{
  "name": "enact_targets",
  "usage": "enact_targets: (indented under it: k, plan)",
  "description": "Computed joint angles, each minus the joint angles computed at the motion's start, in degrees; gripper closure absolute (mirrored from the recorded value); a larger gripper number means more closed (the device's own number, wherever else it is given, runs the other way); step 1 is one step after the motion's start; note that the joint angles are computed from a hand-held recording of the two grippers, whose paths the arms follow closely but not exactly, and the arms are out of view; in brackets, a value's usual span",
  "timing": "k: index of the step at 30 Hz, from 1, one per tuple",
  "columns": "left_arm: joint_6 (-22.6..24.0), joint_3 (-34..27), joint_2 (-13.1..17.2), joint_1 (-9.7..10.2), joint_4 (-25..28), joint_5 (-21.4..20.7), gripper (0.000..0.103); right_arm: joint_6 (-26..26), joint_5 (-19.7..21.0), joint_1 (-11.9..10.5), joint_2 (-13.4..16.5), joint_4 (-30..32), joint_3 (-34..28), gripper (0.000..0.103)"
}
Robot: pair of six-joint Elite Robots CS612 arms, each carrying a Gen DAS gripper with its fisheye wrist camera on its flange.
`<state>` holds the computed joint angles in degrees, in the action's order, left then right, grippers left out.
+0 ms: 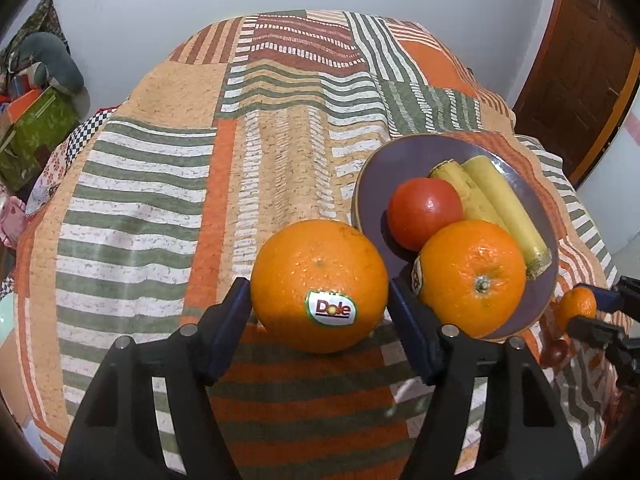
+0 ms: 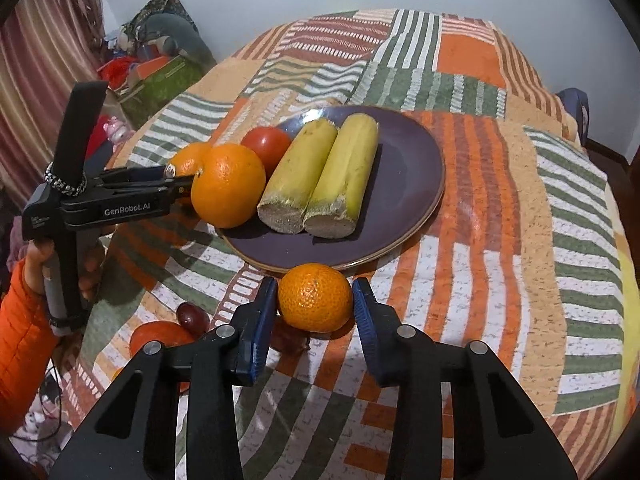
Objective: Organize fruits
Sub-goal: 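Grasp the Dole-sticker orange with the left gripper while the right grasps a small mandarin, then place the Dole orange on the plate with the left gripper while the right places the mandarin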
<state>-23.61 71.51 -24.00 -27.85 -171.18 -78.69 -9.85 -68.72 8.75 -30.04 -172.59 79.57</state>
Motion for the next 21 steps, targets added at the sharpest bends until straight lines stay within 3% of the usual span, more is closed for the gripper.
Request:
enact_targets:
  k: [11,21]
  plan:
    - [0.4,3.5,-3.3,-0.87,-3.8,2.7,0.035,1.6,-1.0,-0.8,-1.2,-5.6,1.0,0.068]
    - [2.9,2.5,-4.3,-2.54,-7.6,1.6,0.035,2.9,-1.1,-1.5,-1.9,-10.9,0.0,0.068]
